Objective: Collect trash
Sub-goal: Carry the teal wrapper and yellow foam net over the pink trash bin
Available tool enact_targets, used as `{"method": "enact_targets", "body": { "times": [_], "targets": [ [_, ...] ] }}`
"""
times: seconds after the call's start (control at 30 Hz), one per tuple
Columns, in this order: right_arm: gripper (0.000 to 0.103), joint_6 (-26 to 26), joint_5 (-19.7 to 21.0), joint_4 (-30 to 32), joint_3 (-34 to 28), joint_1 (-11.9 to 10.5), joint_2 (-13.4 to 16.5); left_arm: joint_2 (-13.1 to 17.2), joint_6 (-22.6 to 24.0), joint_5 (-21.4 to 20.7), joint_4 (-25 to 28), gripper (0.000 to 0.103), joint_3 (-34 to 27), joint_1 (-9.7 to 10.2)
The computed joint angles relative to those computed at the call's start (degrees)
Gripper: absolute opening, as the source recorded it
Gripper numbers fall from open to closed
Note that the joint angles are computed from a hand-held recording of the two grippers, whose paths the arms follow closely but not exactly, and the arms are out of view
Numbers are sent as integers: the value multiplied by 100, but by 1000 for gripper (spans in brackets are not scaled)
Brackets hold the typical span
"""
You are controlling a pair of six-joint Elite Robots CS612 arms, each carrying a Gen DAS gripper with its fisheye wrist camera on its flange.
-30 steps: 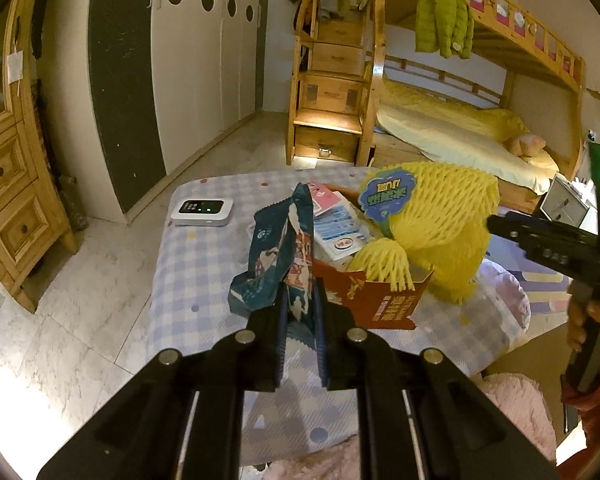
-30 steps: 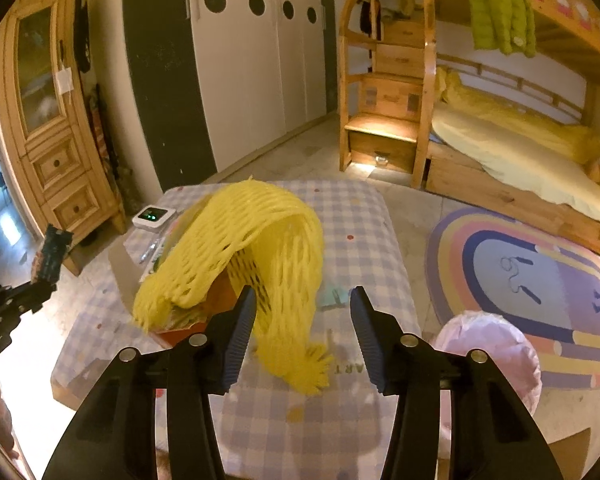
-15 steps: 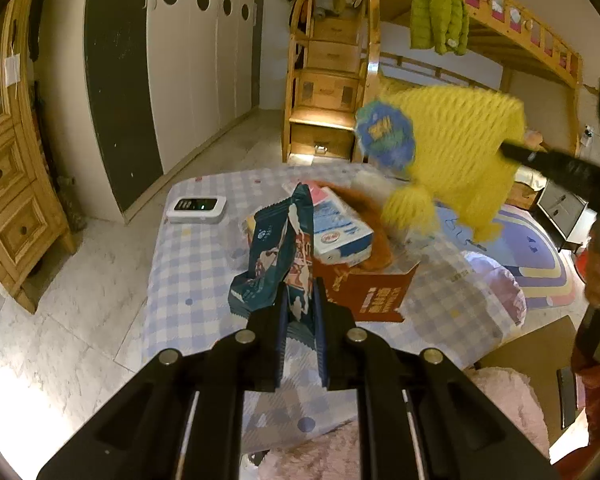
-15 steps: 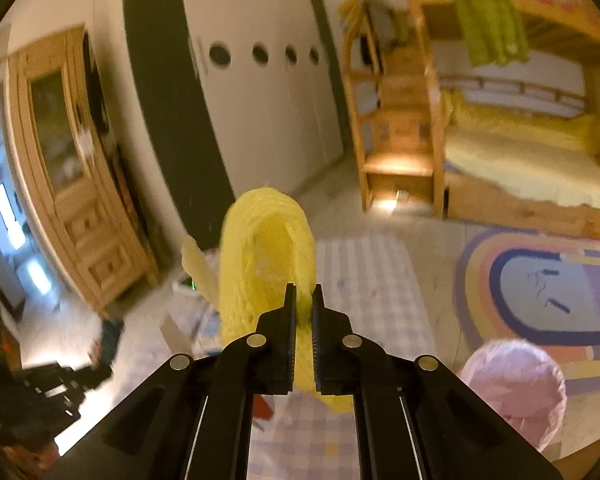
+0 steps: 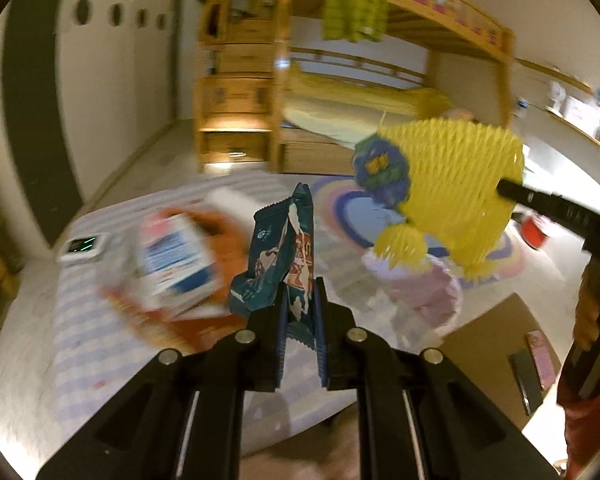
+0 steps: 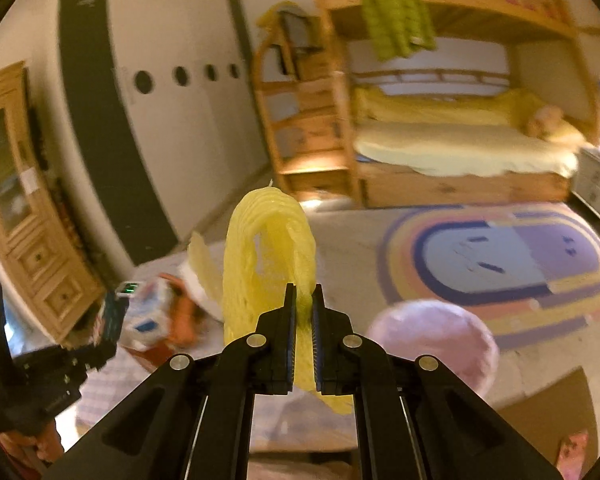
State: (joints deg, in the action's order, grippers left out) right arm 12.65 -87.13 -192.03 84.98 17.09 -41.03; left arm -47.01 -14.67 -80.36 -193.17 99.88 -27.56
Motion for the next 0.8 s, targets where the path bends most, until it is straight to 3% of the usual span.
{"method": "enact_targets", "body": {
  "times": [0.23,0.4,0.8],
  "targets": [
    [7,436,-743,151,329,-208,-29,539,644,-503,386,11,-929,-201],
    [7,725,-913,392,297,-349,77,925,1050,-808,762,11,-1609,-303],
    [8,977,-732,1210,-285,-564,601,1739,1419,-1433,1737,11,-3071,-369]
  ]
}}
